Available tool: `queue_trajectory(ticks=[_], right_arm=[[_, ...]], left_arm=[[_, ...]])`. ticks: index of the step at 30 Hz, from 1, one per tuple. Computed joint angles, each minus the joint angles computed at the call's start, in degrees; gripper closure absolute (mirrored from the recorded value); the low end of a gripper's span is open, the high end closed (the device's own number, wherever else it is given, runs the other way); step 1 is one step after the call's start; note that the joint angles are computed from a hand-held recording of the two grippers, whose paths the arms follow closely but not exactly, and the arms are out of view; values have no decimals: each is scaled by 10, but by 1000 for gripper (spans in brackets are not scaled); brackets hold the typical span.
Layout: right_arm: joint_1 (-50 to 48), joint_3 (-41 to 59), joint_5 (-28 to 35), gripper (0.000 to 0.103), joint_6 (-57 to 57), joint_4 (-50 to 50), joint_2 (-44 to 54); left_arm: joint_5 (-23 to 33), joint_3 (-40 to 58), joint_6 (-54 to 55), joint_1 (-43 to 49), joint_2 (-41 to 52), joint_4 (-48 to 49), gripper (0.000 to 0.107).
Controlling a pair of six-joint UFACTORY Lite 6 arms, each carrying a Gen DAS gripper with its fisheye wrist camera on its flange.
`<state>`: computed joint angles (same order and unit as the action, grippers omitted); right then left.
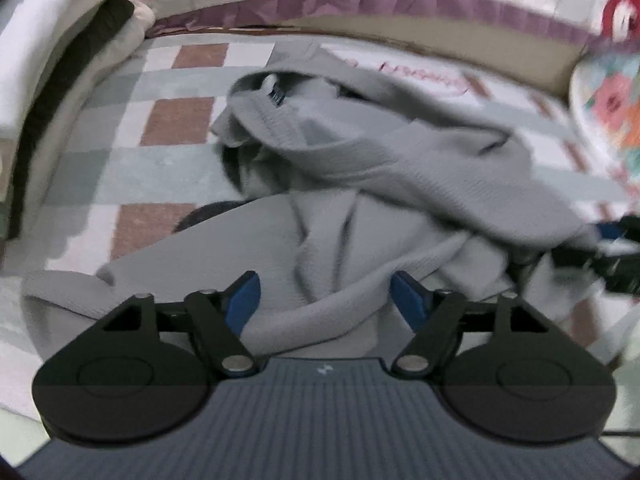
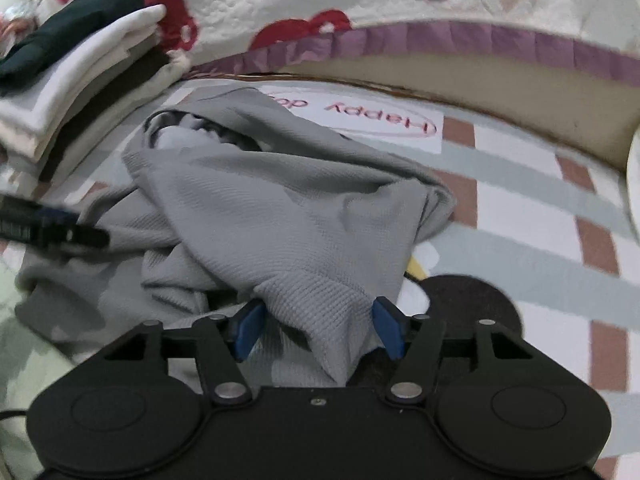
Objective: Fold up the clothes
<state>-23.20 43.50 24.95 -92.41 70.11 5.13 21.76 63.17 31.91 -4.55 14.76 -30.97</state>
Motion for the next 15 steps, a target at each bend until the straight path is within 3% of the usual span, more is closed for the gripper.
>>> queue_trajectory(ticks=[1,2,4,5,6,10,13,14,15], right_arm=[[-4,6,10,52,-17,15,12],[-10,11,24,92,-34,26,22],[-21,15,41,96,-59,45,10],[-29,13,45,97,-72,64,-6],[-36,12,49,97,-85,83,-21],[-67,68,38,97,-69,63,-62],[-110,216,19,98,-10,-1,-15],[-122,276,-6,98,18,-16,15],[-130,336,-40,97,71,-54,53]], left_arm=[[5,6,-8,-1,11,12,29],[16,17,-21,-1,24,29,29],[20,21,-35,-4,29,56,47],[16,16,-35,-4,23,64,87],[22,14,-17,1,11,48,102],[58,-40,160,44,-130,-154,103],[151,-54,257,88,-197,-308,100],[167,-60,265,85,-200,-326,91],[179,-64,266,79,-200,-332,67]])
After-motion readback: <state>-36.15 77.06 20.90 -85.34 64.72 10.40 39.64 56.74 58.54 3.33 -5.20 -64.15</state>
